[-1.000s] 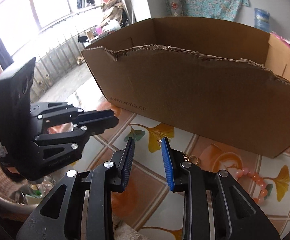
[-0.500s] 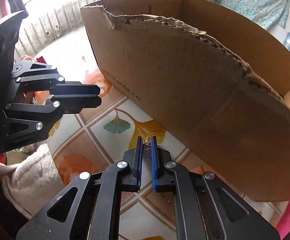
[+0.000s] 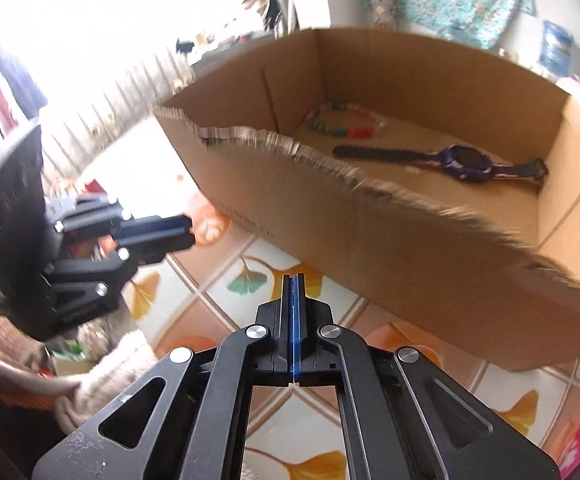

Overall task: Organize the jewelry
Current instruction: 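Carry both earrings into the box and open both grippers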

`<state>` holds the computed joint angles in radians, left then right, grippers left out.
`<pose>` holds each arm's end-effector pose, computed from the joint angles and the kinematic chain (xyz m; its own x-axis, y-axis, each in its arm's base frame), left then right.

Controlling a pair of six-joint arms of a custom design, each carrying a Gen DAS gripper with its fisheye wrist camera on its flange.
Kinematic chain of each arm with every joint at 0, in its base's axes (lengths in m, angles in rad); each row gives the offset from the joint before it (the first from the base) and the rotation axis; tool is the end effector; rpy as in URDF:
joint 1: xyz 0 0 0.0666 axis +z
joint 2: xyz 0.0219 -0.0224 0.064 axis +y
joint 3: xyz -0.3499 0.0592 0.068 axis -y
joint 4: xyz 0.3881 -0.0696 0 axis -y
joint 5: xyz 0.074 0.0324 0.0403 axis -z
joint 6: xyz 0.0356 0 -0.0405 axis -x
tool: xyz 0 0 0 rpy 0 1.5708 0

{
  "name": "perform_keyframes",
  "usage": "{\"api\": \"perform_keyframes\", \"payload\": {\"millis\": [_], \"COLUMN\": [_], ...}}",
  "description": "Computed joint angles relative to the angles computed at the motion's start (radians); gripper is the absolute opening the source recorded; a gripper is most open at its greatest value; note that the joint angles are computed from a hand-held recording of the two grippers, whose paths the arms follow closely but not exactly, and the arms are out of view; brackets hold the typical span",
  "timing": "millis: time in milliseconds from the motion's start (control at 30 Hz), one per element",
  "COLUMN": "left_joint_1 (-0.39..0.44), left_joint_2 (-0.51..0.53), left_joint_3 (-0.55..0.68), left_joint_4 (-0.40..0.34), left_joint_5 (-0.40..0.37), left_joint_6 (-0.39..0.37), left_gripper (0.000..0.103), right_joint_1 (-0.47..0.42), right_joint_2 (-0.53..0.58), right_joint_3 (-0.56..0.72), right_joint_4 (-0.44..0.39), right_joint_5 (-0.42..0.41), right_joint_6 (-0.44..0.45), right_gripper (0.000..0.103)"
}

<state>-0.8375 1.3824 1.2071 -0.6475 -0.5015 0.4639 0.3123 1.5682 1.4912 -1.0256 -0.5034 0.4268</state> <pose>0.3315 -0.3430 0.3421 -0.6324 0.1158 -0.7660 0.1674 0.9858 0.0108 0.4928 0.1767 0.3569 -0.5759 -0.5670 -0.5890 -0.7851 0.5844 0.2051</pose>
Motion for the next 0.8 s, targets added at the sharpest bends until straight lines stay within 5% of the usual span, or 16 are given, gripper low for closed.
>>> {"api": "perform_keyframes", "payload": {"millis": [267,467,600,800], "left_joint_1": [-0.045,-0.035,0.006,0.102], "left_joint_2": [-0.047,-0.068,-0.019,0.155], "left_joint_3": [0.017,0.085,0.179,0.385], "left_joint_4": [-0.001,0.045,0.046,-0.100], "left_joint_5": [-0.057,-0.041,-0.003,0.071], "left_joint_6": [-0.029,-0.127,-0.190,-0.158], "left_gripper": [0.010,0.010,0.010,0.010], "right_joint_1": [-0.067,-0.058,-0.058,-0.042], "right_joint_2": [-0.071,-0.151,-0.146,-0.071], "right_joint_3": [-0.012,-0.058,-0.046,0.013], "right_joint_4": [0.034,0.177,0.256,0.300], "right_joint_5": [-0.148,-0.201,-0.171,-0.012], "right_joint_6": [-0.079,-0.207,-0.273,-0.337], "right_gripper": [0.000,0.000,0.000,0.000]}}
